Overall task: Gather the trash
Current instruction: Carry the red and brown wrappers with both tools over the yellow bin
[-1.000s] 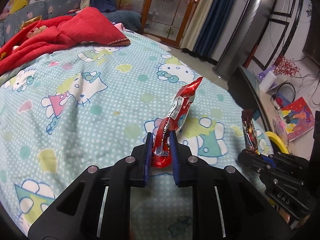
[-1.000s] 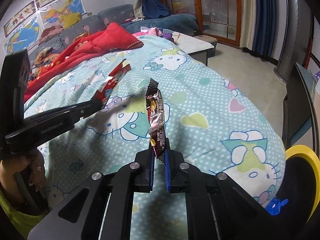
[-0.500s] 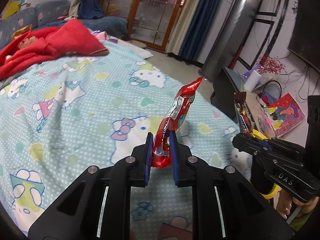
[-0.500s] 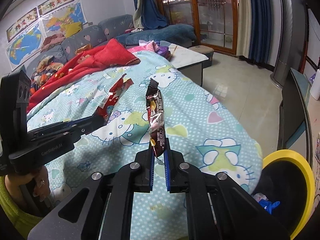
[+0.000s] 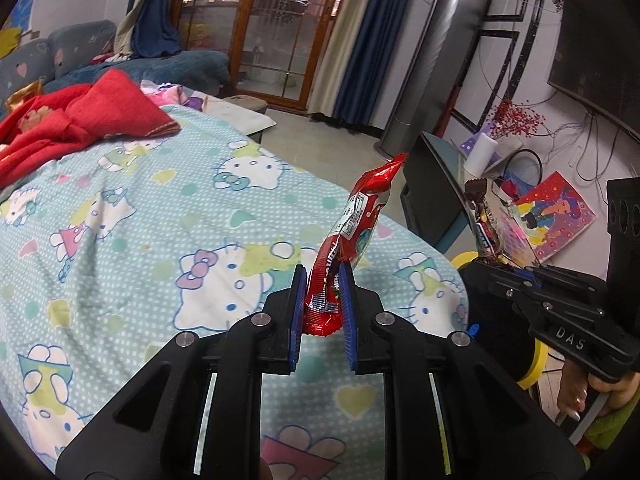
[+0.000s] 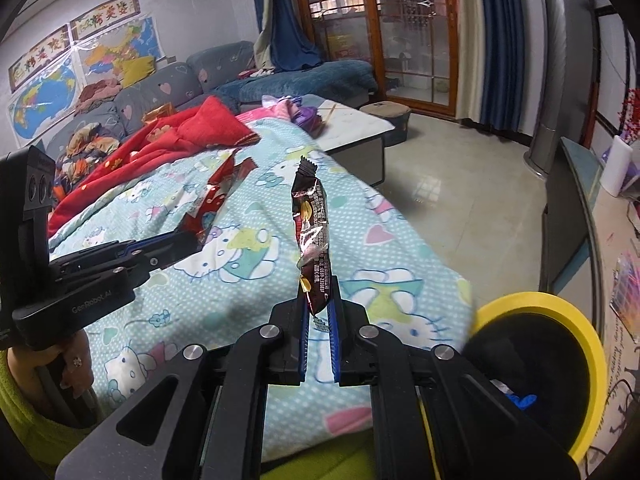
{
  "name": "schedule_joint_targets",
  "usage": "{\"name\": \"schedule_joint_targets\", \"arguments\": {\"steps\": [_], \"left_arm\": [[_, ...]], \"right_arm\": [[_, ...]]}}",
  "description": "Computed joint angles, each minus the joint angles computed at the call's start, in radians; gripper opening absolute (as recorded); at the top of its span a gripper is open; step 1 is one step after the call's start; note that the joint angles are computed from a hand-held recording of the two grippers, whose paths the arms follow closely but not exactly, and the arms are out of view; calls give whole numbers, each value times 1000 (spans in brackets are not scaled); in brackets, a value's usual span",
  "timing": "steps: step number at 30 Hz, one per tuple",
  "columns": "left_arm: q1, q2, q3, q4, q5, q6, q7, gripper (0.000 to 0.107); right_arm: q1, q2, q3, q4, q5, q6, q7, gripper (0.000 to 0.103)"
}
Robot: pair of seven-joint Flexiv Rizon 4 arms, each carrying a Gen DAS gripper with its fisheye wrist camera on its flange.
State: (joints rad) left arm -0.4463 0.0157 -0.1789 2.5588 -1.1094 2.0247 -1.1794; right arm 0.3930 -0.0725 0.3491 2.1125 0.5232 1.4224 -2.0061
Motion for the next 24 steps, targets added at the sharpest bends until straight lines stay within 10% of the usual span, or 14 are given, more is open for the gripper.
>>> {"name": "schedule_joint_targets", "arguments": {"steps": [24], "left_arm": [[-102,-79,-2,-106,7,-3,87,11]], "right_arm": [[-31,94,-105,67,81,17,-29,9]]}}
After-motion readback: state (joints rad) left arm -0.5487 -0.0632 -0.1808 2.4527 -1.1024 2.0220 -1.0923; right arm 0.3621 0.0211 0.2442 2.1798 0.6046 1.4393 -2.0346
